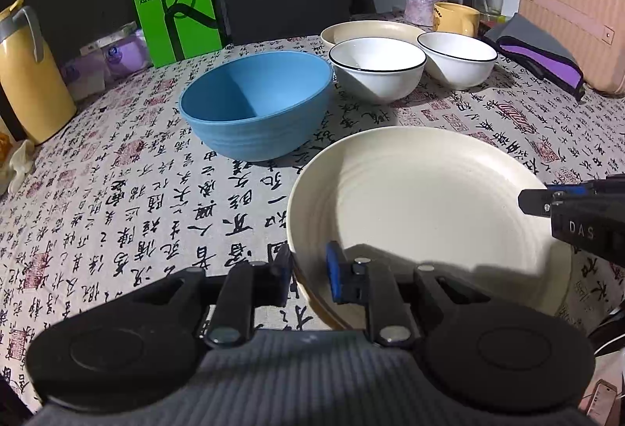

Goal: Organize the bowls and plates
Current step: 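Open both grippers at the rim of the stacked plates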

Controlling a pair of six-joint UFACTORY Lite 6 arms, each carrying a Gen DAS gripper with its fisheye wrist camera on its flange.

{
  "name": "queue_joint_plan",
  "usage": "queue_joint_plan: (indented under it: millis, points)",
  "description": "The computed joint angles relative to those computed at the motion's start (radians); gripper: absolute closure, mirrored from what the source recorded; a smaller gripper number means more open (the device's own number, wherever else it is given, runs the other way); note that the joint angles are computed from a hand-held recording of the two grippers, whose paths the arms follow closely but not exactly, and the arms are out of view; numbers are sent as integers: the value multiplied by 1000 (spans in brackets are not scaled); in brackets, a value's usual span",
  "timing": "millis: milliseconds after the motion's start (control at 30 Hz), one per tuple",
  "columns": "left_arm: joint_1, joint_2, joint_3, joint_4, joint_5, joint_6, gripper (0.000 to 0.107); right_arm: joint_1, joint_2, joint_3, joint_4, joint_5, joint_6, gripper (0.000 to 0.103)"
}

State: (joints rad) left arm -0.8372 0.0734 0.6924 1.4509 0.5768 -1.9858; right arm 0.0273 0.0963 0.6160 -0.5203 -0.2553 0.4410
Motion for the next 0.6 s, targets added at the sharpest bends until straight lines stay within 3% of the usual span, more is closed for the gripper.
queue_joint_plan:
  millis: [600]
  points:
    - [-40, 77, 23, 9, 68, 2, 86, 20, -6, -24, 167, -24, -155, 91]
